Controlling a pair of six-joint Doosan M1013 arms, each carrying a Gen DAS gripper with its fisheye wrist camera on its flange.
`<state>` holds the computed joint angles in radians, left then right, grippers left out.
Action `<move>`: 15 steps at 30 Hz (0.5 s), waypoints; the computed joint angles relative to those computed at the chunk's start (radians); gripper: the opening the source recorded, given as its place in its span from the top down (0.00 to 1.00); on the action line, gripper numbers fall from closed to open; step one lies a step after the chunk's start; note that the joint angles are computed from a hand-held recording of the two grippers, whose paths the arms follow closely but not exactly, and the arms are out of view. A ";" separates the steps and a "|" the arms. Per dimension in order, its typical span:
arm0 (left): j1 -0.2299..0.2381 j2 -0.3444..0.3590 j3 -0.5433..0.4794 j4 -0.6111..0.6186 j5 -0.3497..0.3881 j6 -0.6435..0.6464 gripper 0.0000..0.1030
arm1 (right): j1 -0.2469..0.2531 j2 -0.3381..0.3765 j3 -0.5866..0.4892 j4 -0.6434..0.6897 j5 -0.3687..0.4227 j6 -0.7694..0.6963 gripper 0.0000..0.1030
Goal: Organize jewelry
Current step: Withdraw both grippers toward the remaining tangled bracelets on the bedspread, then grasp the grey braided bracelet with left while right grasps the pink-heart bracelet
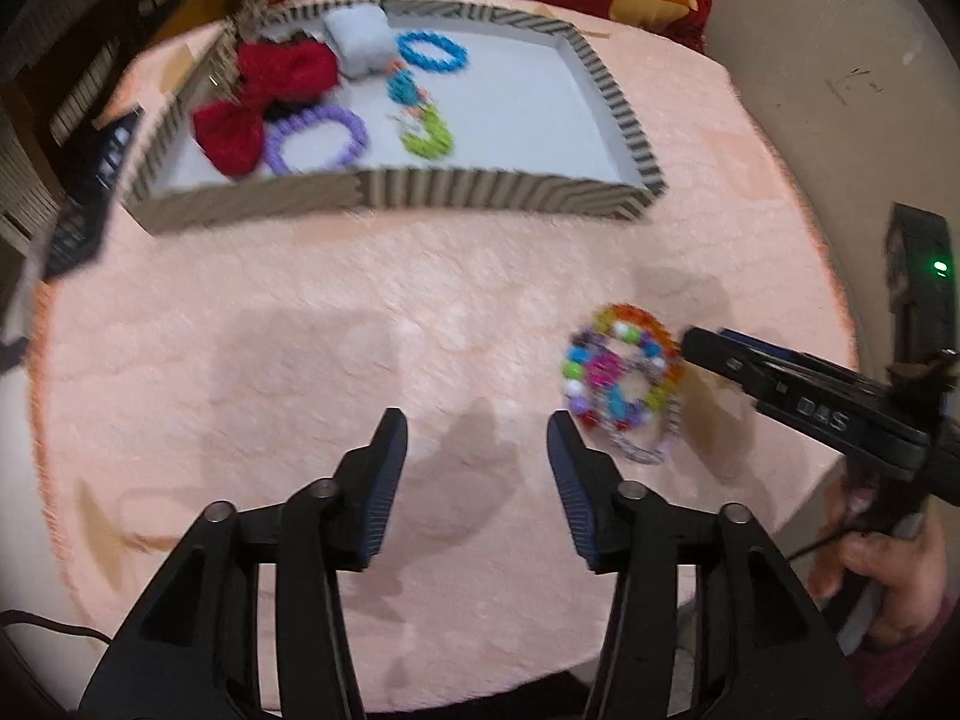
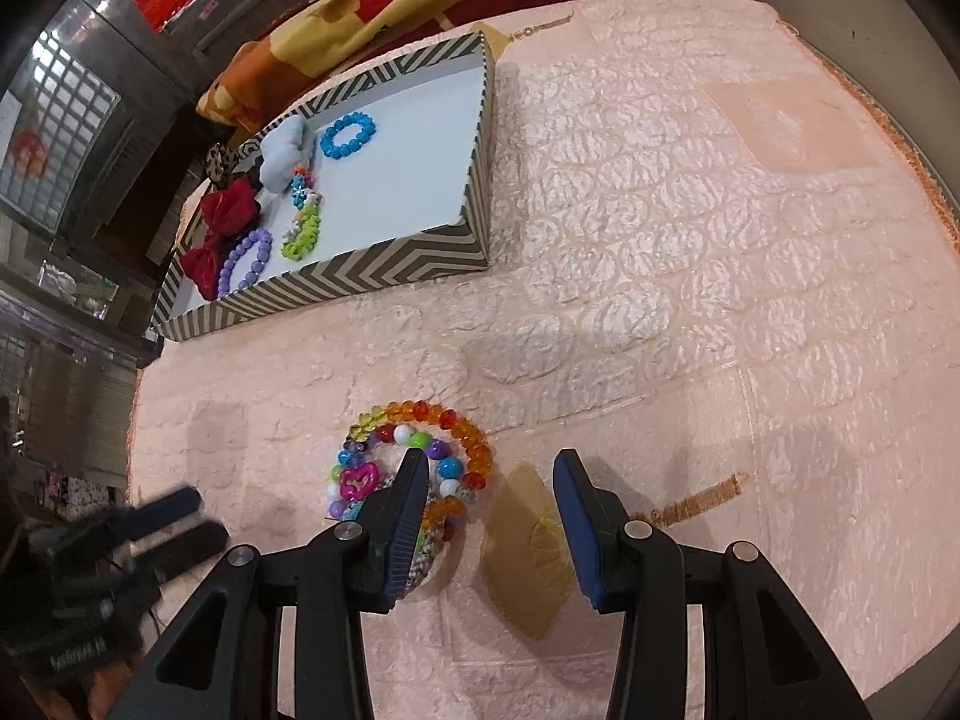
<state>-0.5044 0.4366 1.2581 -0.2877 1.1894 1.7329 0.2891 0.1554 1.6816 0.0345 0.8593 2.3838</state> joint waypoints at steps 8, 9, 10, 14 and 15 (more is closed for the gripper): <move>-0.006 0.021 0.010 -0.122 0.088 -0.011 0.49 | -0.017 -0.007 0.010 0.037 -0.009 -0.038 0.59; -0.005 0.026 0.007 -0.144 0.100 -0.017 0.49 | -0.018 -0.007 0.010 0.038 -0.008 -0.041 0.59; -0.005 0.029 0.006 -0.164 0.106 -0.024 0.49 | -0.020 -0.008 0.010 0.039 -0.008 -0.042 0.59; -0.007 0.038 0.003 -0.200 0.114 -0.053 0.49 | -0.030 -0.011 0.016 0.054 -0.012 -0.052 0.59; -0.009 0.040 0.002 -0.201 0.113 -0.061 0.49 | -0.031 -0.011 0.015 0.055 -0.011 -0.054 0.59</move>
<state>-0.5131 0.4765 1.2603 -0.4883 1.3021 1.6717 0.2578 0.1440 1.6971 0.0892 0.8482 2.3298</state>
